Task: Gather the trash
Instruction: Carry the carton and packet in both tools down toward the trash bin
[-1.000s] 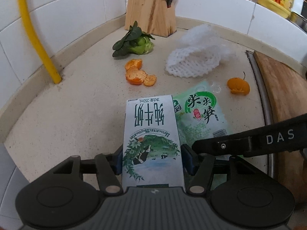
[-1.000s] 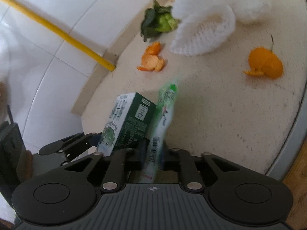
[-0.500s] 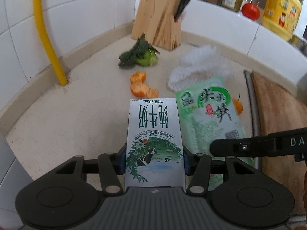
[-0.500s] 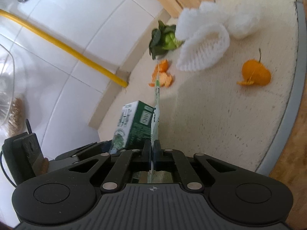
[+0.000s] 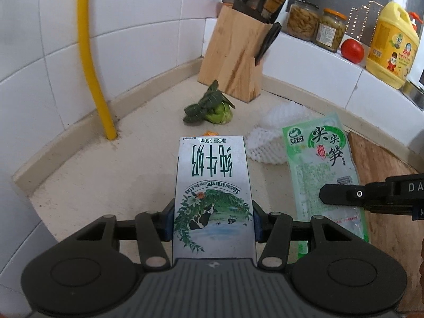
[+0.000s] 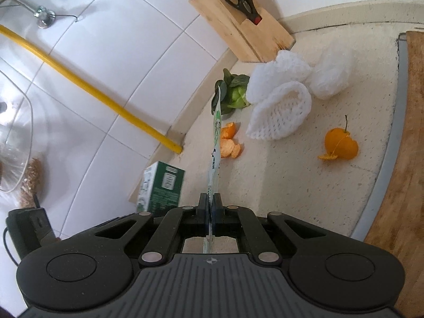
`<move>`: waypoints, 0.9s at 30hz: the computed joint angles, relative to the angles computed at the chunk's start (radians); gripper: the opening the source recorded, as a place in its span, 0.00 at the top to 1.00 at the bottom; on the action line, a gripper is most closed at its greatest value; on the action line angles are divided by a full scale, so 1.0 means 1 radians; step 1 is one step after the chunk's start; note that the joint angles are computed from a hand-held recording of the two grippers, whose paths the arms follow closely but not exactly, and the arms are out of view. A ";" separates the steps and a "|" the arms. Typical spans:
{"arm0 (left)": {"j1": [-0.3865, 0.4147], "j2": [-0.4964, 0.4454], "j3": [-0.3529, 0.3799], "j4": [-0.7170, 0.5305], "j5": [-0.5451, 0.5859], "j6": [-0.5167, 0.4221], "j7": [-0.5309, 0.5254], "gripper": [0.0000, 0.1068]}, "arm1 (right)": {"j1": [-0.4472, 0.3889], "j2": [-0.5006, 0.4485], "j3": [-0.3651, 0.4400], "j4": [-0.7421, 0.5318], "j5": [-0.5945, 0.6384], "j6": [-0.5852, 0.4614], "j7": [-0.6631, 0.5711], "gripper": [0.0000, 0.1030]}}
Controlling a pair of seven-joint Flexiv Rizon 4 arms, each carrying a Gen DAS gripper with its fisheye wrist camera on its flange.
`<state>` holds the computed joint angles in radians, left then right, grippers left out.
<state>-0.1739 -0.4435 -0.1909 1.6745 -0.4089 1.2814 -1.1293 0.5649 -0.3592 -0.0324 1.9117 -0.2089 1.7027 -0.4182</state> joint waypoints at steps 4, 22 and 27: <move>-0.004 0.016 0.015 0.020 0.019 0.009 -0.011 0.56 | 0.067 0.009 -0.072 0.006 -0.022 -0.013 0.019 0.97; 0.058 0.135 0.045 0.184 -0.030 0.084 -0.008 0.56 | -0.035 -0.079 0.142 -0.153 -0.063 -0.090 -0.064 0.97; 0.064 0.165 0.065 0.228 -0.028 0.103 -0.031 0.56 | -0.067 -0.112 0.220 -0.202 -0.040 -0.111 -0.127 0.97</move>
